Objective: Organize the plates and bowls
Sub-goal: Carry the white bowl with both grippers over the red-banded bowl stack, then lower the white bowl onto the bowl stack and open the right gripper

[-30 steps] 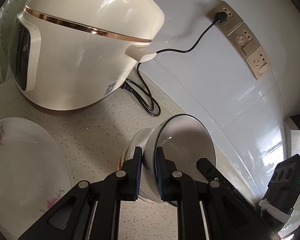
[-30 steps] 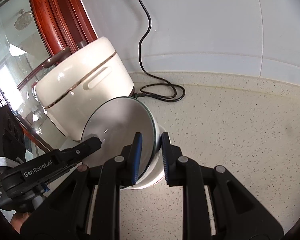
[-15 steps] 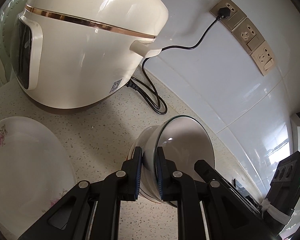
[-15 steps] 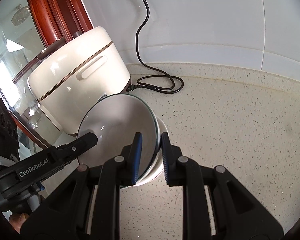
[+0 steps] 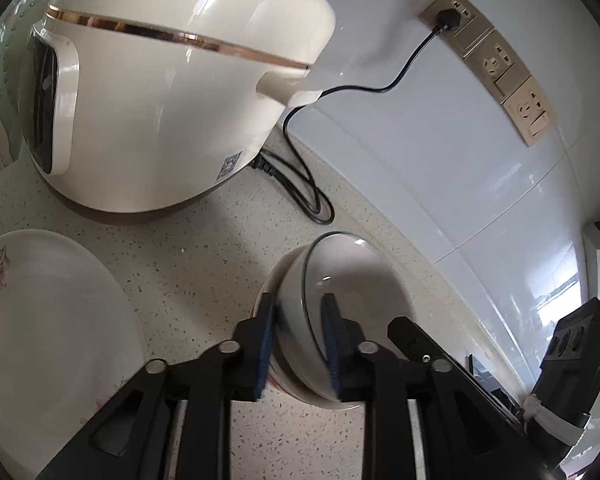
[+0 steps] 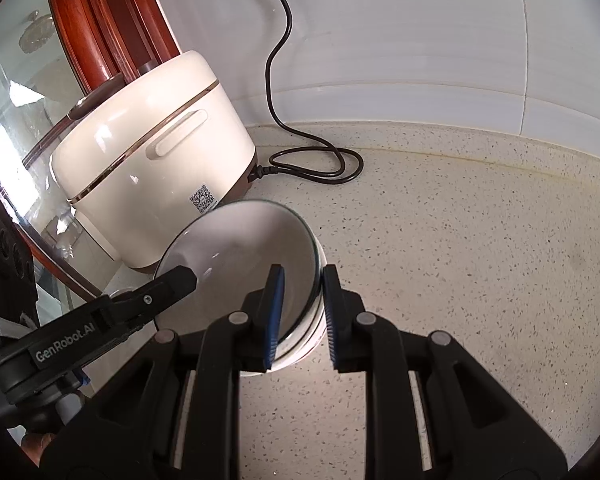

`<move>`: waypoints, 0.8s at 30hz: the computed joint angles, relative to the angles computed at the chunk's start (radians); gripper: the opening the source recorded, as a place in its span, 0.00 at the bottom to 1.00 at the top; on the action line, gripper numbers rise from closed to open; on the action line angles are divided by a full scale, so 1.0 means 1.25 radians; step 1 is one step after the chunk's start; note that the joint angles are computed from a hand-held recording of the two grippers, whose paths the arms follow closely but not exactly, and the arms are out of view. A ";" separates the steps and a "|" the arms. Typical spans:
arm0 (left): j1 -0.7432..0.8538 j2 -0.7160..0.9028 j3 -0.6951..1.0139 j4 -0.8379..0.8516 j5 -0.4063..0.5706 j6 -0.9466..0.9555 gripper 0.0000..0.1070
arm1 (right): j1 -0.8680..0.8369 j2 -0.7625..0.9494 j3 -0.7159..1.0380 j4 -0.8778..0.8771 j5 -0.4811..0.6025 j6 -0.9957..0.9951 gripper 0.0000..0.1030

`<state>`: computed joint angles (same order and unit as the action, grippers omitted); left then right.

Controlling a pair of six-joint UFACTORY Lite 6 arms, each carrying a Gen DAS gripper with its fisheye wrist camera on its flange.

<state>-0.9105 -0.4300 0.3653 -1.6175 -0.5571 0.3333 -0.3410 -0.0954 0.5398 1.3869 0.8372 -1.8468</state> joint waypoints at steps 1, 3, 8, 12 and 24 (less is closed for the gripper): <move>-0.012 -0.002 0.003 -0.023 -0.018 0.020 0.29 | -0.003 -0.005 -0.002 0.001 0.006 -0.002 0.22; -0.034 -0.016 0.001 -0.031 -0.048 0.028 0.32 | -0.006 -0.011 -0.005 0.003 0.008 -0.002 0.22; -0.055 -0.044 -0.001 -0.074 -0.083 0.068 0.32 | -0.012 0.000 -0.001 0.001 0.009 0.011 0.23; -0.042 -0.050 -0.019 -0.057 -0.068 0.048 0.20 | -0.015 0.005 0.002 0.001 0.011 0.018 0.30; 0.024 -0.120 -0.096 0.079 0.025 -0.112 0.15 | -0.072 0.098 0.064 -0.021 0.141 0.048 0.36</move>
